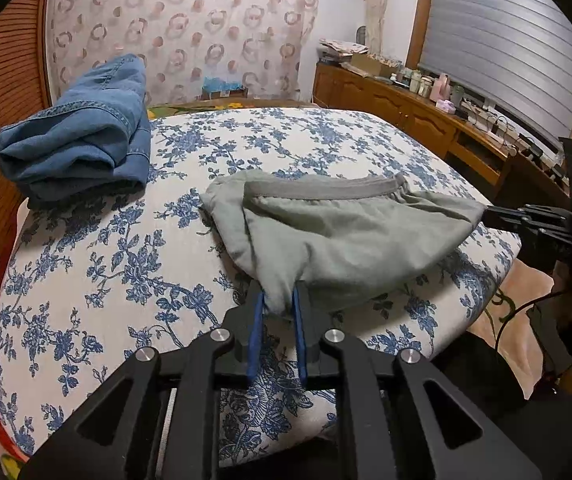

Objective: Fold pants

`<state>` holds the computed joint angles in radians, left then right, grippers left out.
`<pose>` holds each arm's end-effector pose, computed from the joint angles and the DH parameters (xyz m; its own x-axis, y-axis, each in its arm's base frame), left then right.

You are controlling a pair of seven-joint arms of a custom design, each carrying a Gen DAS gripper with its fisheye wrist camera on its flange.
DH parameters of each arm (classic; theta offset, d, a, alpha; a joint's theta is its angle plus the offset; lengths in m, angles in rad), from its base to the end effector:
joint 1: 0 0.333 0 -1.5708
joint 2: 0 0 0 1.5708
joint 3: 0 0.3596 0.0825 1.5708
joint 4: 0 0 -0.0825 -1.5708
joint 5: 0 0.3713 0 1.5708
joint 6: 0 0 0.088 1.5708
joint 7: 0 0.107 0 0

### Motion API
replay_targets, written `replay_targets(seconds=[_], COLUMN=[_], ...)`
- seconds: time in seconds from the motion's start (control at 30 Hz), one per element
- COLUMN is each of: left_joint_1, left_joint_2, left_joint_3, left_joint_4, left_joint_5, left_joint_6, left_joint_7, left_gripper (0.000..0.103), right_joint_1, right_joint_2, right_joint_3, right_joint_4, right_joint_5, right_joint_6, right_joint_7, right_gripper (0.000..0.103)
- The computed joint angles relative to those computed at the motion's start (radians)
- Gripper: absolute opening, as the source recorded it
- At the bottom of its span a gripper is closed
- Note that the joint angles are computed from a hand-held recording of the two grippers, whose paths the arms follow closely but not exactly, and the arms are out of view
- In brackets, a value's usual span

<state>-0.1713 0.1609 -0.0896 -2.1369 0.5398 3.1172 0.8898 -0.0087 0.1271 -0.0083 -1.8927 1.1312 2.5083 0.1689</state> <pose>0.5705 -0.1949 0.4728 -0.1526 -0.9823 0.1091 -0.6879 0.0263 -0.7253 0.6235 -0.0172 0.5353 0.5928 -0.8008 -0.0848 -0.5068 -0.2892 -0.8121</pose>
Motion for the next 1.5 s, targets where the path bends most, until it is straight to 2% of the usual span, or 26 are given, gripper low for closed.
replay_targets(seconds=[0.07, 0.1, 0.17, 0.2, 0.33, 0.37, 0.43, 0.47, 0.53, 0.6, 0.63, 0.83, 0.93, 1.1, 1.4, 1.5], left_joint_1=[-0.042, -0.039, -0.036, -0.033, 0.019, 0.049, 0.076, 0.064, 0.017, -0.076, -0.085, -0.052, -0.048, 0.005, 0.011, 0.008], left_joint_2=[-0.004, -0.005, -0.007, -0.006, 0.01, 0.017, 0.031, 0.036, 0.042, 0.049, 0.052, 0.072, 0.082, 0.11, 0.143, 0.146], left_joint_3=[0.052, 0.054, 0.057, 0.056, -0.004, -0.04, -0.076, -0.064, -0.014, 0.094, 0.107, 0.08, 0.078, 0.014, -0.009, -0.009], left_joint_4=[0.004, 0.001, -0.003, -0.002, 0.009, 0.011, 0.023, 0.029, 0.037, 0.056, 0.063, 0.103, 0.135, 0.181, 0.212, 0.21], left_joint_5=[0.072, 0.085, 0.094, 0.093, 0.015, -0.023, -0.079, -0.087, -0.075, 0.0, 0.019, 0.046, 0.065, 0.006, -0.063, -0.074], left_joint_6=[0.009, 0.028, 0.055, 0.062, 0.062, 0.063, 0.051, 0.045, 0.04, 0.024, 0.018, 0.009, 0.003, -0.011, -0.05, -0.055], left_joint_7=[-0.067, -0.076, -0.089, -0.089, -0.019, 0.018, 0.067, 0.071, 0.047, -0.044, -0.065, -0.078, -0.07, 0.015, 0.088, 0.097], left_gripper=[0.027, 0.03, 0.049, 0.051, 0.071, 0.075, 0.075, 0.075, 0.075, 0.075, 0.075, 0.075, 0.068, 0.066, 0.066, 0.066], right_joint_1=[0.0, 0.0, 0.001, 0.0, -0.001, -0.001, 0.001, 0.002, 0.002, 0.004, 0.005, 0.01, 0.013, 0.021, 0.021, 0.007], right_joint_2=[-0.004, -0.007, -0.014, -0.015, -0.023, -0.023, -0.017, -0.014, -0.007, 0.002, 0.006, 0.05, 0.083, 0.167, 0.287, 0.301], right_joint_3=[0.0, 0.0, -0.001, -0.002, -0.007, -0.008, -0.008, -0.007, -0.005, 0.001, 0.004, 0.025, 0.036, 0.05, 0.078, 0.101], right_joint_4=[-0.004, -0.008, -0.016, -0.016, -0.018, -0.018, -0.012, -0.009, -0.001, 0.007, 0.012, 0.071, 0.107, 0.201, 0.361, 0.386], right_joint_5=[0.001, 0.004, 0.017, 0.023, 0.048, 0.05, 0.049, 0.052, 0.058, 0.076, 0.089, 0.132, 0.11, -0.019, -0.265, -0.286], right_joint_6=[-0.002, 0.001, 0.012, 0.012, 0.008, 0.009, 0.013, 0.018, 0.019, 0.035, 0.041, 0.055, 0.054, 0.03, -0.005, -0.023], right_joint_7=[-0.003, -0.007, -0.012, -0.013, -0.028, -0.031, -0.032, -0.032, -0.031, -0.04, -0.051, -0.089, -0.074, 0.044, 0.279, 0.296], right_gripper=[0.004, 0.004, 0.004, 0.004, 0.004, 0.004, 0.004, 0.004, 0.004, 0.004, 0.004, 0.009, 0.021, 0.029, 0.031, 0.031])
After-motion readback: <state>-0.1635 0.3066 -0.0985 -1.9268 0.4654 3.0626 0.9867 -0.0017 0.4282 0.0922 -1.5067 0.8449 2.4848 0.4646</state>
